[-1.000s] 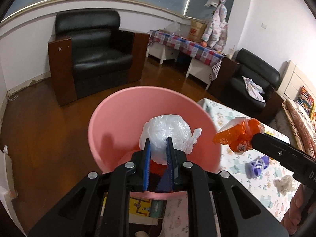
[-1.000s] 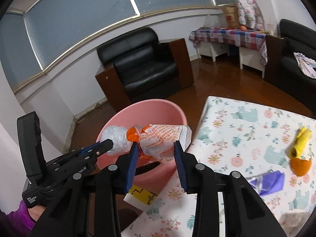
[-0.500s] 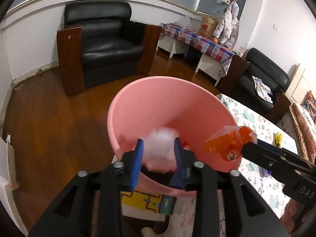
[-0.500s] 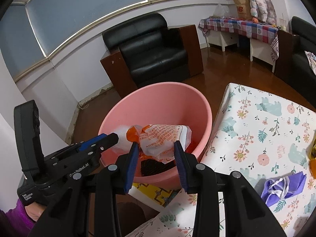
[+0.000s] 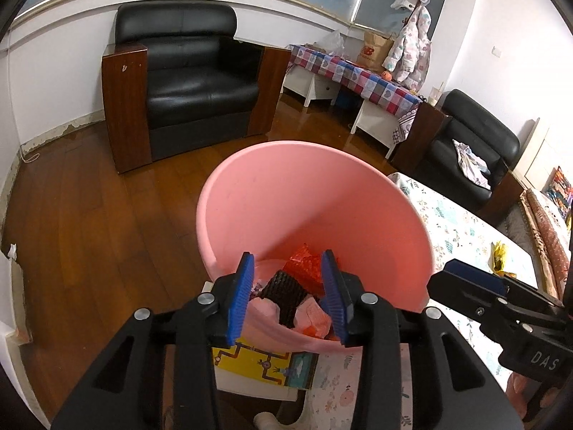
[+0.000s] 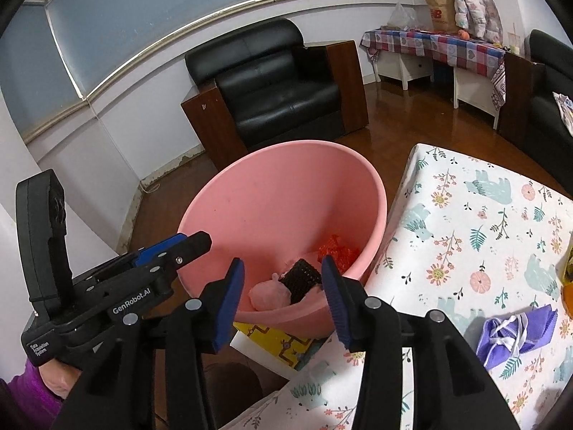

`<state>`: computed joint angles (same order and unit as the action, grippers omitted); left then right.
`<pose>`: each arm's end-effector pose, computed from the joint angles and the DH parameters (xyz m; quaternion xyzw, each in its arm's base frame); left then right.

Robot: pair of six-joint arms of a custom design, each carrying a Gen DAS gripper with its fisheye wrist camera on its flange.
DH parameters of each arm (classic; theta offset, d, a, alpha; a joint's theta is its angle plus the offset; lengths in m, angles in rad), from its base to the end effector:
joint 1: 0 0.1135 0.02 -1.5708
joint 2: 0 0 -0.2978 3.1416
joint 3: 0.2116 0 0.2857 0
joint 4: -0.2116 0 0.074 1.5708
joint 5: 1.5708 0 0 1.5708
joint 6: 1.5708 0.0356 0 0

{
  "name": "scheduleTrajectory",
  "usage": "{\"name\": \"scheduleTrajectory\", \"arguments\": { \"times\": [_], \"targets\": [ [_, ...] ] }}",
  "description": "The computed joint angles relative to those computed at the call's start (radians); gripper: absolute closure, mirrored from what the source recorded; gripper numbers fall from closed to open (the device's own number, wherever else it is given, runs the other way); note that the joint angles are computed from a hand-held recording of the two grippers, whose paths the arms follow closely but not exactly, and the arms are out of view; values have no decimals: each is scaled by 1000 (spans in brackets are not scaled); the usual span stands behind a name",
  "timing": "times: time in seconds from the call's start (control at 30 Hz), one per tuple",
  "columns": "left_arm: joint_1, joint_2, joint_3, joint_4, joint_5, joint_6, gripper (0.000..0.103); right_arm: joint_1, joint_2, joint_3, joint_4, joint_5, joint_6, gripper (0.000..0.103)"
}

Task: Collect trash
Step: 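Open both grippers over the pink bin to drop the bag and wrapper, then move both grippers back to the table toward the purple bag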

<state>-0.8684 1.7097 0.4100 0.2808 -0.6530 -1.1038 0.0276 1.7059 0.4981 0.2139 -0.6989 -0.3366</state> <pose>0.1764 -0.1749 0.0683 -0.1938 0.8948 -0.0449 0.3998 0.2699 0.0304 0.0839 -0.2589 0.8682 0.2832 0.3146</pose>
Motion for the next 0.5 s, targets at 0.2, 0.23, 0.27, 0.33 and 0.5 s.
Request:
{"name": "scheduleTrajectory", "arguments": {
  "times": [0.2, 0.23, 0.27, 0.33, 0.5],
  "targets": [
    [-33, -10, 21, -36, -20, -13, 64, -46, -45, -32, -23, -30, -39, 58],
    [-39, -11, 26, -42, -21, -15, 64, -52, -55, -39, -28, -34, -46, 58],
    [-43, -11, 27, -44, -24, -14, 64, -61, -65, -47, -33, -39, -54, 58],
    [-58, -10, 40, -60, -36, -14, 64, -78, -86, -60, -45, -49, -66, 58],
    [-99, -18, 70, -104, -57, -17, 64, -140, -124, -89, -95, -81, -112, 58]
  ]
}}
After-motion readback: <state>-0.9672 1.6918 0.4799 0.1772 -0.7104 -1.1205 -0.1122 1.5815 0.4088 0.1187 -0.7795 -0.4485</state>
